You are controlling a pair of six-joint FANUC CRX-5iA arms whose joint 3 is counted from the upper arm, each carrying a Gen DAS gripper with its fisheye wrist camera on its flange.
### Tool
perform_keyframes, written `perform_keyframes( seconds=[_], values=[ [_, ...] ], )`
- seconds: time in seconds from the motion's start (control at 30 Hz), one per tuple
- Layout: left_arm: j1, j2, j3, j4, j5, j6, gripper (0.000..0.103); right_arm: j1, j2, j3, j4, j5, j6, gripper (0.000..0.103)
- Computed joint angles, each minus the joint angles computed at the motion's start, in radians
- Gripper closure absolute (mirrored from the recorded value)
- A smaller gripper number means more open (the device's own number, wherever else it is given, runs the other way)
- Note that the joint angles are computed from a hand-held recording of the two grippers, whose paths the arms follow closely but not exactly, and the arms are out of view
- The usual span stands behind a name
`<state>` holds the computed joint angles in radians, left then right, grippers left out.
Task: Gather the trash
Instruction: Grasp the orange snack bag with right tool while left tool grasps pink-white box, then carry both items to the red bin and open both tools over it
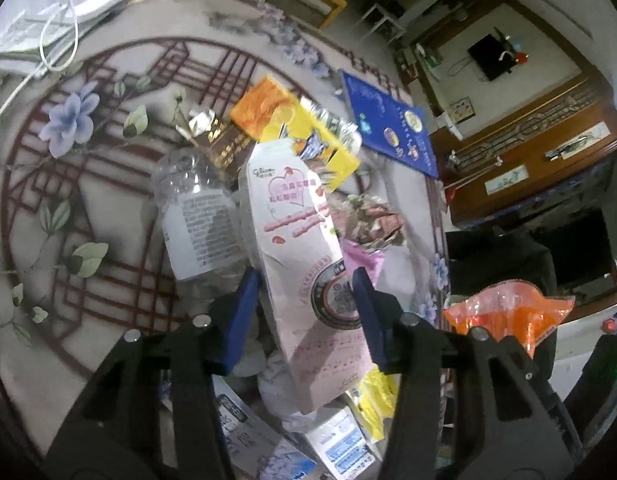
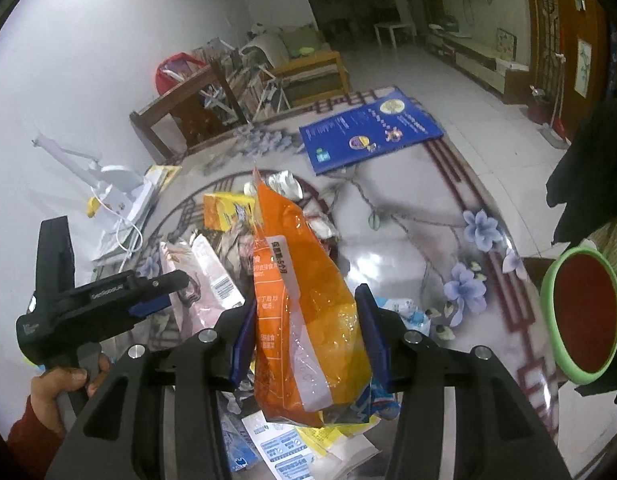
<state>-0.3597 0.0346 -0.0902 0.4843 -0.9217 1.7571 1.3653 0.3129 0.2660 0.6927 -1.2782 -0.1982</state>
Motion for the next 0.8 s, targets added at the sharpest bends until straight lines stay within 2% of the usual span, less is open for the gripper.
perform_keyframes(
  seconds=[0.27, 0.4, 0.57, 0.8],
  values=[
    [-0.076, -0.027, 0.136, -0.204, 0.024, 0.075, 0.057, 0.010, -0.077, -0.087, 0.080, 0.014, -0.037, 0.057],
    [-0.129, -0.003, 0.194, -0.251, 0.043, 0.082, 0.057, 0.021, -0.121, -0.138, 0.099, -0.017, -0.071, 0.057],
    [-0.207, 0.050, 0.260, -0.270, 0.059, 0.067, 0.057, 0.045, -0.211, -0.245, 0.105, -0.097, -0.149, 0.057],
    [-0.313, 0.187, 0.385, -0.249, 0.049, 0.028, 0.057, 0.084, -0.359, -0.400, 0.026, -0.286, -0.268, 0.057]
  ],
)
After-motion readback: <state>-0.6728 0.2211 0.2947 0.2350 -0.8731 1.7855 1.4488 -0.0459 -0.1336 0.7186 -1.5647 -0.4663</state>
